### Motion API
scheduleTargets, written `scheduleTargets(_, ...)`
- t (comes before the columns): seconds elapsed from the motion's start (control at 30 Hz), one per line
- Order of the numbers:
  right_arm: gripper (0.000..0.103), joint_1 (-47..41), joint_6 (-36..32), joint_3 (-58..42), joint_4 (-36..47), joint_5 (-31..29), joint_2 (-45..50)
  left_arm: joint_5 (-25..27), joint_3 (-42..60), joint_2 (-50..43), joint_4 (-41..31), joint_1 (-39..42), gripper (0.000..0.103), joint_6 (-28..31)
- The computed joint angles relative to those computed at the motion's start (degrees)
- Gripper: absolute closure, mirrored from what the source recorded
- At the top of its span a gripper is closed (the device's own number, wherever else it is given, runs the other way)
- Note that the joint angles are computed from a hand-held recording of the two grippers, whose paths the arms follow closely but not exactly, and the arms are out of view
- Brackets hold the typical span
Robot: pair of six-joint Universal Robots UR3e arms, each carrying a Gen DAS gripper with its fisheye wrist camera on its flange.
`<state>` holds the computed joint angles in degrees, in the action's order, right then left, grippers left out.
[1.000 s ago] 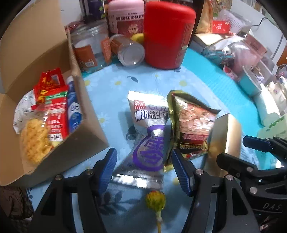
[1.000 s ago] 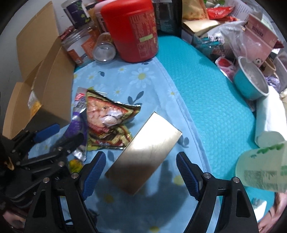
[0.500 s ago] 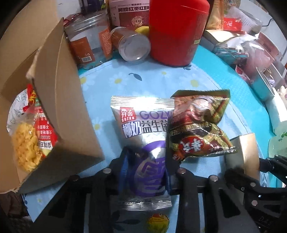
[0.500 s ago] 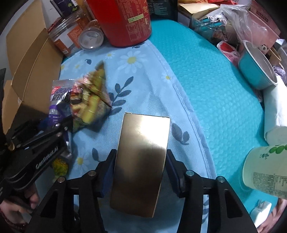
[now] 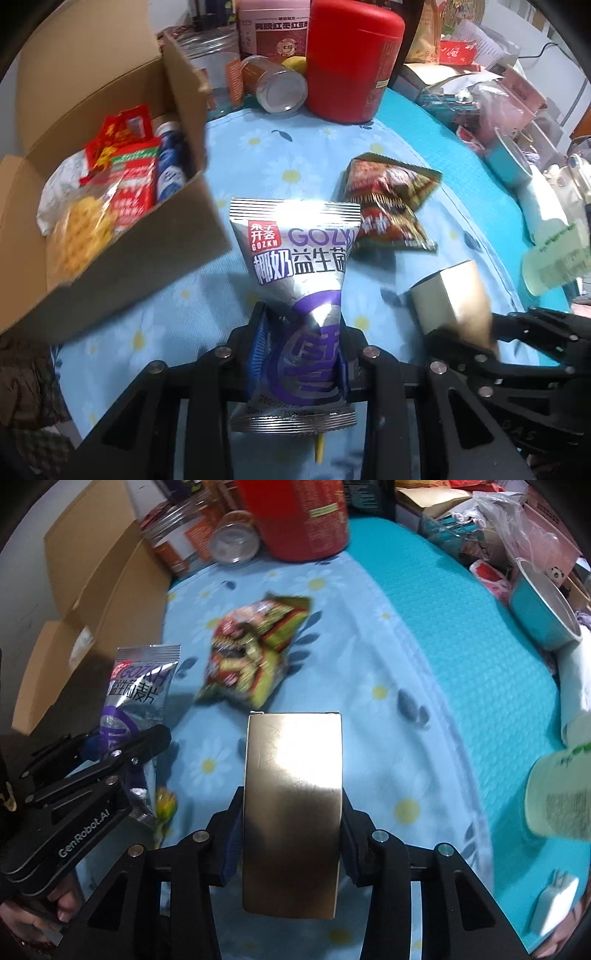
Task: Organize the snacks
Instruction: 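Lift the GOZY bag and gold box and carry both over the cardboard box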
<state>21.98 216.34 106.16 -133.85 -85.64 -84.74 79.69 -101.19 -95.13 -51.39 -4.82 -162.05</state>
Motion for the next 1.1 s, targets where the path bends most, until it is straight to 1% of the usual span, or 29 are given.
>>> scheduleTargets(0.07,0.06,1.6,0.7,0.1,-0.3,-0.2,-0.1,-2.6,-2.7,4.6,-2.3,2.5,0.072,1.0)
scheduleTargets(0.2,0.06,5.9,3.8,0.0,-0.2,-0.9,-0.4,-3.5,-7.2,12.5,-6.2,5.4,0.072,4.8)
scheduleTargets(0.3,0.06,9.7,7.9,-0.8,-0.2,-2.0,-0.4,-5.4,-9.1,18.3,-12.7,8.9,0.072,7.9)
scheduleTargets(0.4,0.06,12.8,11.0,-2.9,0.4,-3.3,0.9,-5.6,-10.9,22.7,-16.6,11.2,0.072,10.2)
scheduleTargets(0.5,0.06,16.4,14.3,-5.5,1.6,-5.0,2.4,-6.5,-13.5,29.2,-22.5,16.0,0.072,15.1)
scheduleTargets(0.6,0.06,18.8,16.6,-9.3,2.8,-6.3,5.3,-7.3,-15.7,33.9,-26.6,20.2,0.072,19.4)
scheduleTargets(0.77,0.06,22.8,20.0,-12.8,4.7,-7.6,8.1,-6.6,-20.3,39.0,-29.7,25.1,0.072,25.4)
scheduleTargets(0.9,0.06,24.9,22.3,-14.6,6.4,-6.7,9.8,-5.3,-23.8,41.3,-30.3,27.3,0.072,29.6)
scheduleTargets(0.97,0.06,25.8,23.3,-15.4,7.3,-6.3,10.6,-4.3,-25.3,41.6,-30.3,27.8,0.072,30.9)
scheduleTargets(1.1,0.06,27.2,24.3,-18.0,9.3,-6.4,12.8,-2.8,-27.8,41.1,-28.3,28.0,0.072,31.3)
